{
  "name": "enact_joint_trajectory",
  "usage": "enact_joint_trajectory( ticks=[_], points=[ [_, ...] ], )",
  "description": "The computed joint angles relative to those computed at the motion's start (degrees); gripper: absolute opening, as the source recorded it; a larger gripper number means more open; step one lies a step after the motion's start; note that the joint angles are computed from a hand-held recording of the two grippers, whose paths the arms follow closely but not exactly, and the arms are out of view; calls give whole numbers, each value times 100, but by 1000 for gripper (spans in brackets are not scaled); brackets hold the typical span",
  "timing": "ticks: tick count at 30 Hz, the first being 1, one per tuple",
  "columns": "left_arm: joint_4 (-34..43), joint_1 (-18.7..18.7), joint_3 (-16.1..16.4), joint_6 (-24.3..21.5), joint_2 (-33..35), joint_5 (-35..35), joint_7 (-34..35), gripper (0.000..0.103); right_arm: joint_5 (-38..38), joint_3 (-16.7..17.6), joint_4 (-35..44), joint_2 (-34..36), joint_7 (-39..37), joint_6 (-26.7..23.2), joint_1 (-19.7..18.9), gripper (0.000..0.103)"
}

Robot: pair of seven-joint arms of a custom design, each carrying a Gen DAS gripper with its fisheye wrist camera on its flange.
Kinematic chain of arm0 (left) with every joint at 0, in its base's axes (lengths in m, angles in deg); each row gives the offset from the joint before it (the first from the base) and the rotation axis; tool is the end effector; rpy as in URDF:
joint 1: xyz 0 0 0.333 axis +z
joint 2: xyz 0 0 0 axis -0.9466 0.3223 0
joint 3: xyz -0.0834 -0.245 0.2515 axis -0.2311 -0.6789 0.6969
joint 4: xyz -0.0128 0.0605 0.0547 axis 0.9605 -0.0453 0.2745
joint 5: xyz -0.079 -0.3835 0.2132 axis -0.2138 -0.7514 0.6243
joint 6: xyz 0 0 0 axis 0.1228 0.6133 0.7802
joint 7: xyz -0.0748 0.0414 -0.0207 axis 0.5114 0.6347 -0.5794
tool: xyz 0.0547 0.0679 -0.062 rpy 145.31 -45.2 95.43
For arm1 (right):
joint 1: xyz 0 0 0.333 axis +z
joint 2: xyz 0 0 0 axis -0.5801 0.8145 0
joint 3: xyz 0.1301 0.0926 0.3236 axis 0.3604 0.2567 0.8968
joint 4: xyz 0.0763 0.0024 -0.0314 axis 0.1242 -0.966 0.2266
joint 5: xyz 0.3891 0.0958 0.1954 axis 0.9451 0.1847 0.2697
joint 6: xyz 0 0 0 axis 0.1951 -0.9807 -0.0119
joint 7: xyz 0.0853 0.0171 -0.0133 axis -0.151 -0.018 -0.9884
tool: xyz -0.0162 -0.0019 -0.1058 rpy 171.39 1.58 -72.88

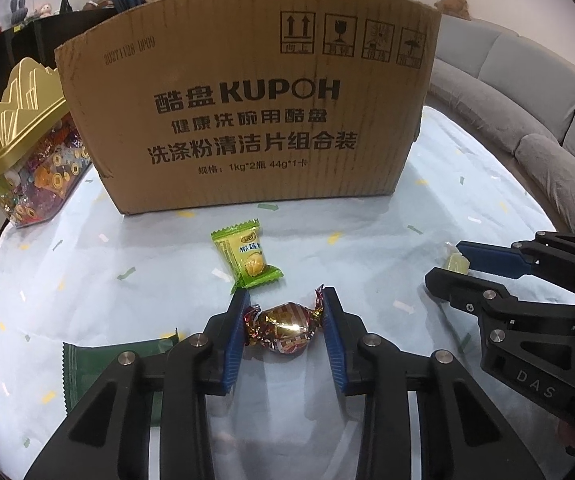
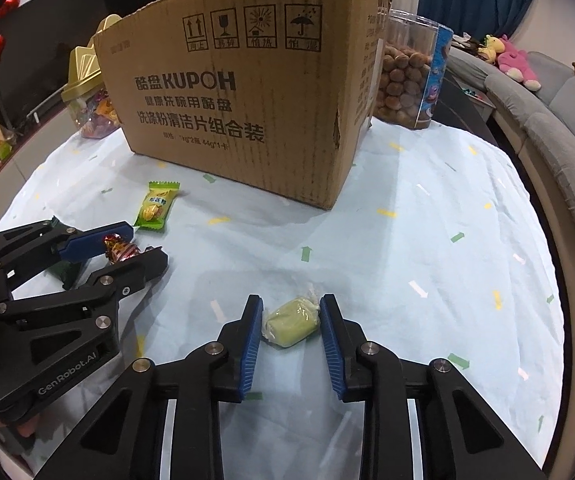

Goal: Organize snacks
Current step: 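Grasp the gold-foil candy with the left tool while the right tool grasps the pale green candy, then lift both held candies and carry them over the cardboard box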

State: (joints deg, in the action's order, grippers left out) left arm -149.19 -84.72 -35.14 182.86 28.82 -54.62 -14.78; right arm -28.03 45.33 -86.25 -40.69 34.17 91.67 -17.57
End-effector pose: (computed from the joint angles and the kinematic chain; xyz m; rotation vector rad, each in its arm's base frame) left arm 0.4489 -0.2441 0.4729 -1.5964 2.0751 -0.7271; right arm 0.4452 0.3006 0.4909 -2.0673 1.5605 -0.4799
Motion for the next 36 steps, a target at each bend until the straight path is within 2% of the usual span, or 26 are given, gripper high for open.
enact_joint_trajectory(
  ticks=[12,36],
  points=[
    [-60,-26,9,-115,-337,-13,-36,36,-68,97,45,-226,213,-91,-63,31],
    [66,-53,60,-428,-1009,-133,-53,36,-428,529,300,-886,738,-545,-333,31]
  ],
)
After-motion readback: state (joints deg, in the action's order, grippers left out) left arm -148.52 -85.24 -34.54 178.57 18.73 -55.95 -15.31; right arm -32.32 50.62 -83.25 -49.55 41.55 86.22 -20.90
